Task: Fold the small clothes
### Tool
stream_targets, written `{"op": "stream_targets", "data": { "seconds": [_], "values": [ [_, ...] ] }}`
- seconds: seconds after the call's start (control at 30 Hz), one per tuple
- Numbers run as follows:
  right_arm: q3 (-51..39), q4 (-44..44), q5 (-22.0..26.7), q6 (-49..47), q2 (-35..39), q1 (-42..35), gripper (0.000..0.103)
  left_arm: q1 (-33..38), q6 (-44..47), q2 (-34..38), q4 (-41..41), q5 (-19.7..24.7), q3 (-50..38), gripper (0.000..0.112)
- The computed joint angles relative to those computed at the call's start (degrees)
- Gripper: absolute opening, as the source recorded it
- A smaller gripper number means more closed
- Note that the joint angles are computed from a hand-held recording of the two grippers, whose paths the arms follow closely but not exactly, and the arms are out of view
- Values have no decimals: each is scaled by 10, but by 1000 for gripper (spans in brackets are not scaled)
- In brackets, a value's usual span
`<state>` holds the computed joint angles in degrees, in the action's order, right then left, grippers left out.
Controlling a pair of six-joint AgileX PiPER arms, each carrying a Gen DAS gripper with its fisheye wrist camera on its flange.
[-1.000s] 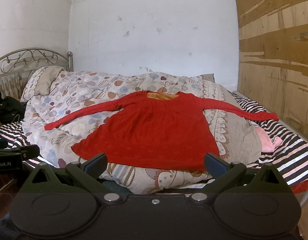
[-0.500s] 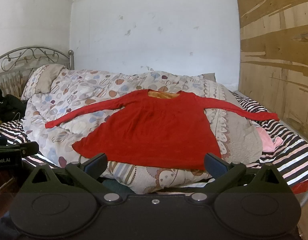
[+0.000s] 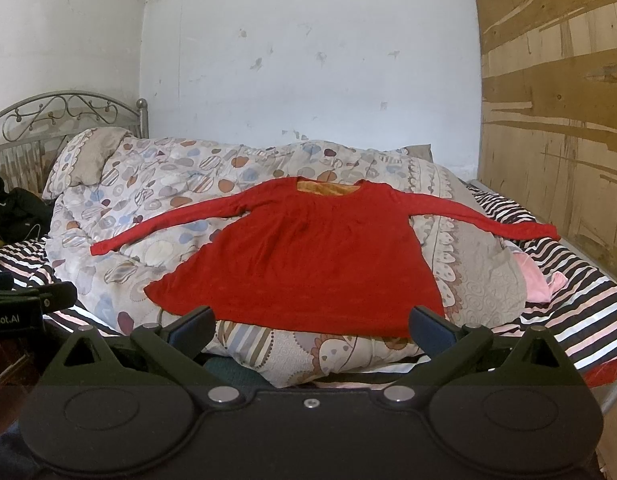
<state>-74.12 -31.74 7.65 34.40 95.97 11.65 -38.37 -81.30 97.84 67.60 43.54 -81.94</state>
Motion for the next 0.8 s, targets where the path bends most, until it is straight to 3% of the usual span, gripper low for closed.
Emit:
{"op": "stream_targets", "data": {
  "seconds": [0.3, 0.43, 0.8],
  "values": [
    [-2, 21, 2, -21, 1, -2, 103, 0, 0, -2, 0, -1, 3, 103],
    [2, -41, 2, 44, 1, 5, 103, 0, -1, 0, 1, 0, 0, 103],
    [1, -26, 3, 29, 2, 5, 103, 0, -1, 1, 1, 1, 0, 103]
  ]
}}
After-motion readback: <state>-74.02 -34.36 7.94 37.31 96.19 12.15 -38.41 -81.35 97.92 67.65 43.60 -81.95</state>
